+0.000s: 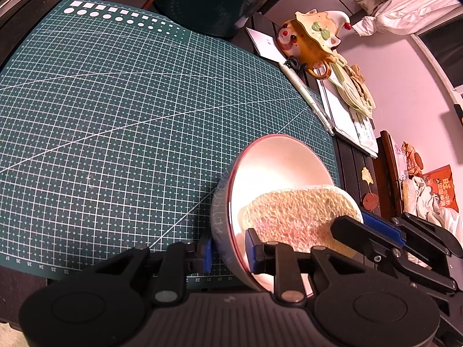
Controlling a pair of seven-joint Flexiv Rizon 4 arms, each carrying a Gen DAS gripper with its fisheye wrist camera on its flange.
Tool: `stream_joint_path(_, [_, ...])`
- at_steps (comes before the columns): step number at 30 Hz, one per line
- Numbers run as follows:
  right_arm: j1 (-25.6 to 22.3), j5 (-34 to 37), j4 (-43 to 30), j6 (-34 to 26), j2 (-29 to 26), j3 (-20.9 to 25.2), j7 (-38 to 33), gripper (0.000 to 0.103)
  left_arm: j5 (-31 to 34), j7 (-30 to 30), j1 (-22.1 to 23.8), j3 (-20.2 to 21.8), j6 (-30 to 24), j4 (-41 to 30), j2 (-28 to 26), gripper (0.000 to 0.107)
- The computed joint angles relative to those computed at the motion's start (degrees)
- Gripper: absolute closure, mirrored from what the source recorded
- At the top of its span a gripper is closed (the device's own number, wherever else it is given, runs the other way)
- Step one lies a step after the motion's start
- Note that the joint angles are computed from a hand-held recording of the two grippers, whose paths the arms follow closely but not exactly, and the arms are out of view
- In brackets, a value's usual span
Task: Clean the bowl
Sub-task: 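Open the right gripper and regrip the sponge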
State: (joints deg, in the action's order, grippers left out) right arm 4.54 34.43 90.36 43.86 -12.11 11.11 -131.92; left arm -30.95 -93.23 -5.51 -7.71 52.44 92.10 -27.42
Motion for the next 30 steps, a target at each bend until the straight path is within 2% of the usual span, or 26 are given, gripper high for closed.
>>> stream_joint_path(7, [1.1,0.4,0.1,3.1,-2.2,0.6,5.0,0.088,0.2,0.0,0.0,0.0,-0.1,-0.2,-0.2,0.085])
stream_joint_path(15, [0.7,1.1,0.7,4.9,-2.2,2.0,2.8,0.088,-0.1,0.3,0.2,0.0,0.0,0.1,0.0,0.085])
stream_joint_path(16, [0.6,1.6,1.0,5.7,-1.9,2.2,1.5,0.087,-0.2,0.4,0.3,0.0,0.0,0.1,0.0,0.085])
stream_joint_path(18, [0.2,2.8,0.7,5.6,-1.6,2.4,0.1,0.074,-0.3,0.4,0.3,-0.1,-0.1,0.1,0.0,0.085])
stream_joint_path(19, [0.2,3.0,0.7,5.7,-1.6,2.3,0.0,0.073,-0.3,0.4,0.3,-0.1,-0.1,0.1,0.0,0.085])
stream_joint_path(28, [0.2,4.6,0.1,6.9,-2.1,2.2,-0.8,0.073,-0.2,0.3,0.2,0.0,-0.2,-0.1,-0.1,0.085])
stream_joint_path(29, [0.3,4.5,0.1,6.7,-2.2,2.2,-0.6,0.077,-0.2,0.3,0.3,0.0,-0.1,-0.1,-0.1,0.085])
stream_joint_path(30, [0.6,3.8,0.3,7.0,-2.1,2.1,-0.2,0.089,-0.2,0.4,0.3,0.0,-0.1,0.0,-0.1,0.085])
